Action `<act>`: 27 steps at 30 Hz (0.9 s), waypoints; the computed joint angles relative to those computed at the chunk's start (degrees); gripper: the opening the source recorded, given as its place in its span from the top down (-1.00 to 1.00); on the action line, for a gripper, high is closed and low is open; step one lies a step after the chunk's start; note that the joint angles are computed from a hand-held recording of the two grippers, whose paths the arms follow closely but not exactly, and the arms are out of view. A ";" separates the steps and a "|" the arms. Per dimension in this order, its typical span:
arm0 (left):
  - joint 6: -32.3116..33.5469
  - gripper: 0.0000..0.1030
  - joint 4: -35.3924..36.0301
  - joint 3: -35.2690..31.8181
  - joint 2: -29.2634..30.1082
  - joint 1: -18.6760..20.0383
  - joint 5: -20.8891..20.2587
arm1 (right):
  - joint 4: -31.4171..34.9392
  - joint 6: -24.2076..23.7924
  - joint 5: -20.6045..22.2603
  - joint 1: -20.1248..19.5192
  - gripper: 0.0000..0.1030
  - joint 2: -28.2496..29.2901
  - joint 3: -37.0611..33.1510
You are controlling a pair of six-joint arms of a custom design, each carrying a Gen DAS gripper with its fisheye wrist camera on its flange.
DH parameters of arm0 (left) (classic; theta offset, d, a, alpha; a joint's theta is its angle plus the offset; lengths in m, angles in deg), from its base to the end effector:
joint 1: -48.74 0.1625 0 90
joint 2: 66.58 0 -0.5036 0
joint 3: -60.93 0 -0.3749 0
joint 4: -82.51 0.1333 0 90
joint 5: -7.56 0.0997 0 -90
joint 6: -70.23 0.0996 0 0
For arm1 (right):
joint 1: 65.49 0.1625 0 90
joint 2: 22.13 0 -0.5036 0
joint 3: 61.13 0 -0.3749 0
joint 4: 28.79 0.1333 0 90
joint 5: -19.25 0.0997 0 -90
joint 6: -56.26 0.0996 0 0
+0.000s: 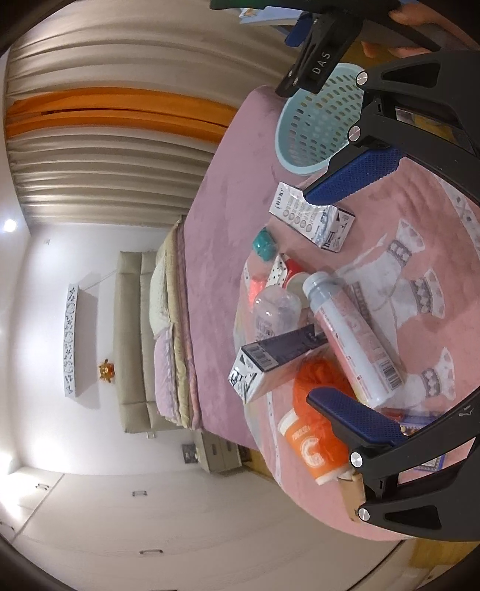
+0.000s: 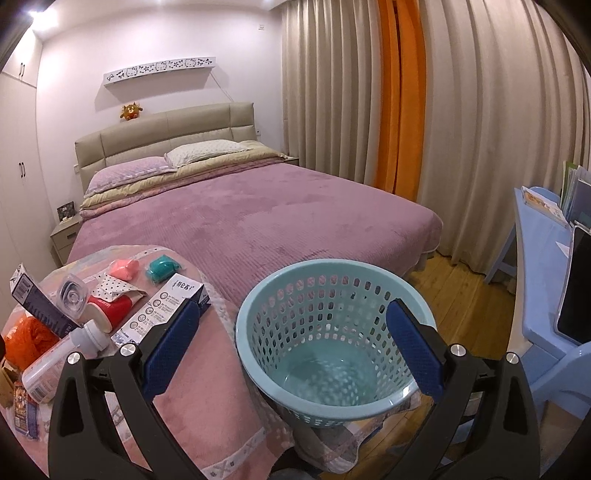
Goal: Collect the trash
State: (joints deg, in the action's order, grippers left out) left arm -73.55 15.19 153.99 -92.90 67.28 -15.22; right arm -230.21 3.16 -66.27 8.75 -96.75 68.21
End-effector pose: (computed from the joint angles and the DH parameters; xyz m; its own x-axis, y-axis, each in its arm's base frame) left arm -0.4611 -0.3921 -0.0587 -0.6115 -0.5346 -0.5833 0.4360 0.3875 -0.8122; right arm 0.0033 -0.5078 0.3708 -0.7060 -0.2977 0.6426 -0.6919 0.4835 -0.5361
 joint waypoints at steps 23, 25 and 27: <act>4.26 -0.85 -8.21 4.01 -1.96 -0.96 0.14 | -0.16 -1.07 -0.07 0.68 -0.87 -1.33 1.96; 3.66 -0.85 -7.87 4.03 -1.96 -1.04 0.21 | -0.05 -0.98 -0.07 0.59 -0.87 -1.50 2.05; 3.36 -0.85 -8.05 4.23 -2.06 -1.05 0.32 | -0.23 -1.01 -0.18 0.64 -0.87 -1.43 2.07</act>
